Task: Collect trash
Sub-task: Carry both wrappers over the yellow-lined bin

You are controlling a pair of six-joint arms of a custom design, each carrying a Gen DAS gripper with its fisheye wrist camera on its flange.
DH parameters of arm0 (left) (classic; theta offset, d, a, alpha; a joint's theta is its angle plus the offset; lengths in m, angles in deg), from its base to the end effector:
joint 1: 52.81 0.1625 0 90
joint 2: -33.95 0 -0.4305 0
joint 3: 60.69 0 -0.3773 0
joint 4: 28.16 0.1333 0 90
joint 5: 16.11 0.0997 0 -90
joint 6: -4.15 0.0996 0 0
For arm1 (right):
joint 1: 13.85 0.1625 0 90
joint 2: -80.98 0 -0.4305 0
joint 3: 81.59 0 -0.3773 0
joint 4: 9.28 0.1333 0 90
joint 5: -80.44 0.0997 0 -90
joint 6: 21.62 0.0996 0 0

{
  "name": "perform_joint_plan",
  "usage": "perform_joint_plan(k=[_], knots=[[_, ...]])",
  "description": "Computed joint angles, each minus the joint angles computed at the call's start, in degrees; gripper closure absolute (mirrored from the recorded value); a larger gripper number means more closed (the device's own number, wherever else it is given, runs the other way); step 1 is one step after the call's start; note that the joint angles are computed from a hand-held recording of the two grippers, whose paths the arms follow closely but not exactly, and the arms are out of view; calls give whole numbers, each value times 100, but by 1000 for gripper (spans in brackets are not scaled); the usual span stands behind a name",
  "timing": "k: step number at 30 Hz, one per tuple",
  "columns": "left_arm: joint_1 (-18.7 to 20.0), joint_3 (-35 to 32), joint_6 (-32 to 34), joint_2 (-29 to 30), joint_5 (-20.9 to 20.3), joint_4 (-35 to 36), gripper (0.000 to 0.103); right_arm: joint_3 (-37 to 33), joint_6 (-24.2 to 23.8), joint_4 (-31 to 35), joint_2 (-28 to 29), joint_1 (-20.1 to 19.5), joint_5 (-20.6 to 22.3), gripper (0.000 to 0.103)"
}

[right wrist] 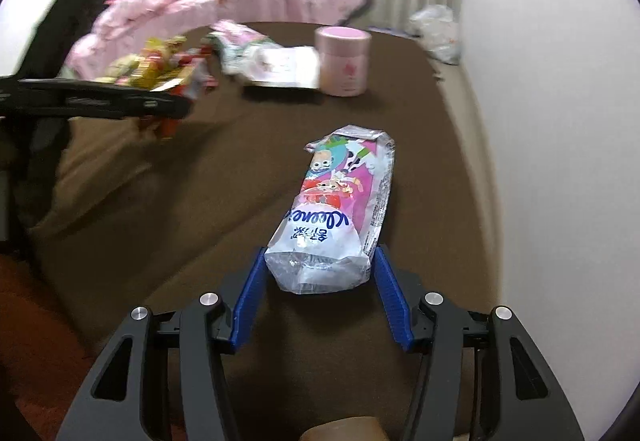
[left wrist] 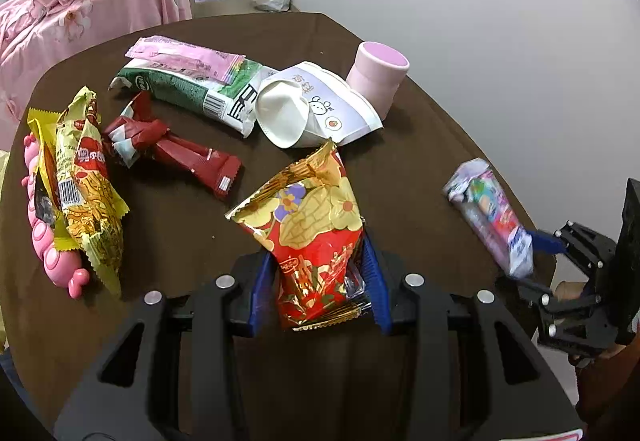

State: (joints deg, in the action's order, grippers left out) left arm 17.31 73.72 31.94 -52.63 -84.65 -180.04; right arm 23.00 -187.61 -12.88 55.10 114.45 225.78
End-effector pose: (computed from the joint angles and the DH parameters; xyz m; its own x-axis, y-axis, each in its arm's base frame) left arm 0.0242 -0.4322 0.2469 -0.6472 0.6314 -0.4272 0.7140 0.6984 -0.0493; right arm 0.2755 -0.2659 -0.1000 -0.7051 0.0026 0.7091 -0.4414 0.7810 -0.4418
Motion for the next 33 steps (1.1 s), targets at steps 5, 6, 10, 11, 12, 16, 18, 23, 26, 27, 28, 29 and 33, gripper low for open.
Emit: perform_joint_plan(k=[5, 6, 10, 11, 12, 16, 18, 23, 26, 27, 28, 29, 33], knots=[[122, -52, -21, 49, -67, -10, 64, 764, -272, -1286, -655, -108, -510, 84], [142, -63, -19, 37, -94, -5, 64, 781, -293, -1372, -690, -103, -489, 84], [203, -111, -3, -80, -251, -83, 64, 717, -858, -1834, -758, 19, -333, 89], [222, -138, -6, -142, -298, -124, 64, 667, -1025, -1902, -776, 43, -368, 89], [237, -156, -9, -182, -330, -149, 64, 614, -1135, -1932, -779, 64, -388, 90], [355, -314, 89, -477, -480, -321, 64, 216, -1773, -1890, -815, 125, -654, 90], [444, -444, 152, -648, -477, -498, 64, -42, -2090, -1808, -791, 168, -805, 90], [800, -920, 370, -925, -463, -753, 64, -1047, -2808, -1274, -445, 264, -1268, 90], [1031, -1182, 547, -989, -307, -1053, 64, -1832, -3083, -777, -75, 292, -1539, 90], [1105, -1253, 569, -1013, -313, -1067, 64, -2099, -3156, -611, 62, 304, -1609, 90], [1222, -1373, 588, -1023, -339, -1080, 64, -2399, -3213, -412, 217, 312, -1713, 90], [1300, -1452, 604, -1032, -365, -1076, 64, -2636, -3238, -257, 343, 317, -1798, 90], [1716, -1849, 660, -989, -544, -1111, 64, -3630, -3240, 418, 866, 328, -2154, 90]])
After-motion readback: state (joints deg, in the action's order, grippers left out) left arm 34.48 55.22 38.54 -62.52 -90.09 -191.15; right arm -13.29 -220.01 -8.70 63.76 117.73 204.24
